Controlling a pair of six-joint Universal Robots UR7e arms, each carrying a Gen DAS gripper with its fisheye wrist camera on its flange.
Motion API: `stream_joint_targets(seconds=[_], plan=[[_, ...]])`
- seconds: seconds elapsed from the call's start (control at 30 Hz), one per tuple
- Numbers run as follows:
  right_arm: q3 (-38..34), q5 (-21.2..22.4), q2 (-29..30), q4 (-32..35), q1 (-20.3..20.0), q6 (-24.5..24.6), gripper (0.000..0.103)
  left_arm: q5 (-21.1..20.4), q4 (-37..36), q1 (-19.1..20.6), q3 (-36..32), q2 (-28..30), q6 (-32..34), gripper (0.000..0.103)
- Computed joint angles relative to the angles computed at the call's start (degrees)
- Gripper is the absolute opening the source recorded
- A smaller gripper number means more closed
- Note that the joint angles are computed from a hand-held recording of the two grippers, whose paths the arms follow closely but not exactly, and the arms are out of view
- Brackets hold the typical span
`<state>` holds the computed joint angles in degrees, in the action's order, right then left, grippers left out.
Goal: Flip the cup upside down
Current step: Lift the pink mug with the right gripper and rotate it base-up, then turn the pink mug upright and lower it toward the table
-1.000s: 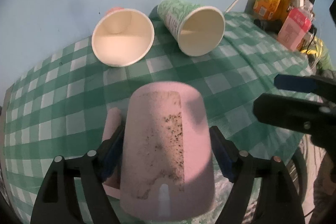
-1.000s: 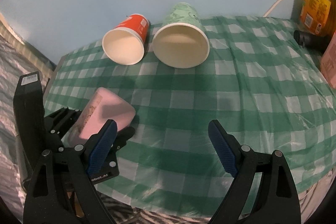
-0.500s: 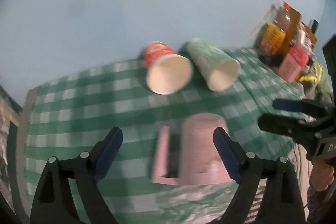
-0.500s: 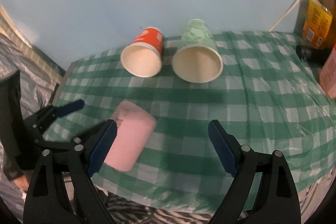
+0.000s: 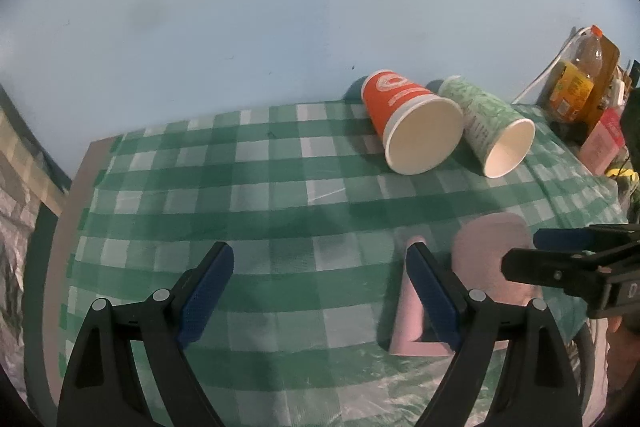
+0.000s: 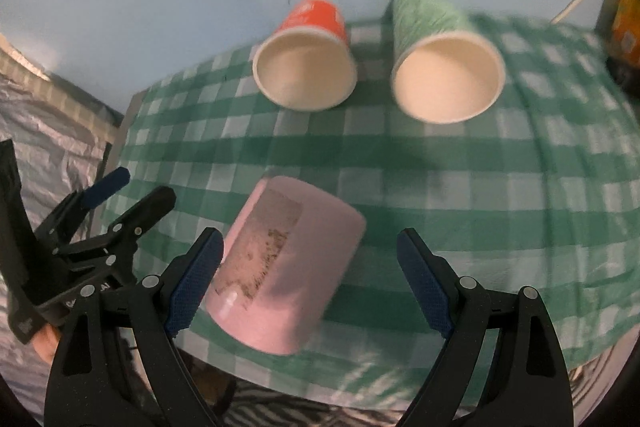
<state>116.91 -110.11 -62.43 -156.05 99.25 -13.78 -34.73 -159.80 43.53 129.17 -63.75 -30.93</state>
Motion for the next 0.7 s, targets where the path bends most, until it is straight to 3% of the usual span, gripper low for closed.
stream_joint_targets(seconds=[0.4,0.7], plan=[[-3.53,-1.63,6.06,1.39,-0.59,5.25,0.088,0.47,-1.61,3.82,-1.72,2.24,0.69,0.089],[-3.24,-0.47,6.49,-0.69,-1.38,3.50,0.080,-0.31,-3.45,3.63,-1.33,2.64,1.82,0.089]])
